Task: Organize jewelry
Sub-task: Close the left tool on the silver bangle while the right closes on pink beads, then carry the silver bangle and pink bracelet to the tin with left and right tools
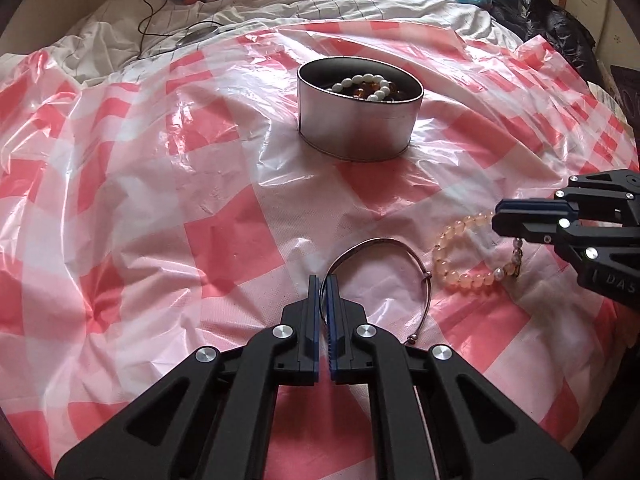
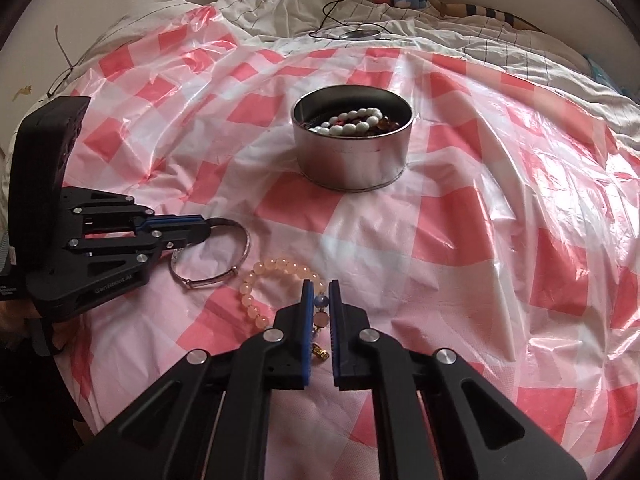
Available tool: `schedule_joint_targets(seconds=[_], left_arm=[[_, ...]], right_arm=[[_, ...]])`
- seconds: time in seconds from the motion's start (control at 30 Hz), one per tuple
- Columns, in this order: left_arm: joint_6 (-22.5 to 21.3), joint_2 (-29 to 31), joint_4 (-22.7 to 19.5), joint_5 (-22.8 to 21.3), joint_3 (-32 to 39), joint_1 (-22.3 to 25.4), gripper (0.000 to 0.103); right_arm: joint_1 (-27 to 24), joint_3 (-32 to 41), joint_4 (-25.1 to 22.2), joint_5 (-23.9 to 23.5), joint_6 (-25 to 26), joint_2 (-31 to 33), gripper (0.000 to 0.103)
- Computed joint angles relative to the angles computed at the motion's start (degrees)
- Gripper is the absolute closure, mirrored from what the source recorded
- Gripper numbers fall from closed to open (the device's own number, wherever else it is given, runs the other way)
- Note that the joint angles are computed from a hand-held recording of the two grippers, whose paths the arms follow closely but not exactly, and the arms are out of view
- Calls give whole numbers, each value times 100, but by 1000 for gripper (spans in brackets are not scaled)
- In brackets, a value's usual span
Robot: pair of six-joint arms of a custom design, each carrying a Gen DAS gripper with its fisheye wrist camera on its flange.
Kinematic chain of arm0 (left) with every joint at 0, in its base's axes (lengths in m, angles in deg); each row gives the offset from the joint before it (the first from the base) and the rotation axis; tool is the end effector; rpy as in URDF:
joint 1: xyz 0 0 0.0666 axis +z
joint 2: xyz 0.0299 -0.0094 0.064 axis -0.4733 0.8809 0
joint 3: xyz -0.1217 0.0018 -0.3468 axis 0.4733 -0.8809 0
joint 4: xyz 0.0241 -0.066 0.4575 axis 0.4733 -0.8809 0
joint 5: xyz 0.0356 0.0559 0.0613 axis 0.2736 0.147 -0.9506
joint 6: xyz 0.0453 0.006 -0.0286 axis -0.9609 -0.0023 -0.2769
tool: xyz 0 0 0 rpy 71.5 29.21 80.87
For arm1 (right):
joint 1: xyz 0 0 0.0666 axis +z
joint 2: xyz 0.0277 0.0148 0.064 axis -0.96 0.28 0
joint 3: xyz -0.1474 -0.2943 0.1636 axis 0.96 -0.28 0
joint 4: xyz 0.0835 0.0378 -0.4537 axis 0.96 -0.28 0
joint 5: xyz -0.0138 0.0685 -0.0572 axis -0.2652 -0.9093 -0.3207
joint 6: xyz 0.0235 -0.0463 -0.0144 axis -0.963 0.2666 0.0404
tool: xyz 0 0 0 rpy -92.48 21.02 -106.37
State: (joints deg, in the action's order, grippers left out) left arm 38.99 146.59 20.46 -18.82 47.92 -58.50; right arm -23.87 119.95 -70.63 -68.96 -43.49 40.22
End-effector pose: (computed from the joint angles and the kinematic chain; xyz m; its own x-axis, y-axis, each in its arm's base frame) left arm 0.3668 -0.2202 0.3248 -0.6154 0.5987 -0.5127 0.7037 0.7104 -0.0152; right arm 0.2588 0.2886 0.3471 -0.8483 0.0481 -0.5273 -0.0295 0.9900 0.1378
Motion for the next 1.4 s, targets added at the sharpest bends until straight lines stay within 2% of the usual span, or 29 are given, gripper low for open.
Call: schedule_joint_targets(seconds=[0.07,0.1,0.13,0.17,0.27,0.33,0.37,0.43,0.6,0.63,0.8,0.9,1.1,1.4], left_arm=[[13,10,-8,8,-8,7,100],[14,25,-18,15,-1,7,99],[25,15,-16,25,-13,13,99],[44,25,-13,40,-13,24,99],[75,36,20,37,-38,19,99],[51,33,40,-7,-44,0,99],[51,30,34,-1,-37,-1,100],[92,24,-3,151,-3,29,100],[316,-55,-3,591,117,137,100],[356,-60,6,635,137,148,100],[512,-53,120,639,174,120,100],[506,-46,226,468,172,20,100],[442,-152,554,13,108,-189,100],[440,-104,831,-230,135,-320,100]], right_arm=[[-63,0,-77,-157,-38,70,91],[-51,19,-124,-145,-47,115,76],[-30,36,-136,-135,-20,146,66],[-7,55,-119,-159,46,180,65],[70,153,-269,-18,141,379,67],[39,84,-174,-93,96,313,93],[4,27,-87,-178,51,249,95],[-27,-78,139,-304,-13,113,95],[-340,-714,1472,-1005,-455,-756,95],[-419,-890,1777,-1126,-588,-979,95],[-702,-1414,2628,-1336,-1105,-1673,95],[-808,-1563,2859,-1331,-1304,-1896,95],[-806,-1645,3015,-1133,-1275,-2093,95],[-898,-1740,3196,-1157,-1286,-2191,95]])
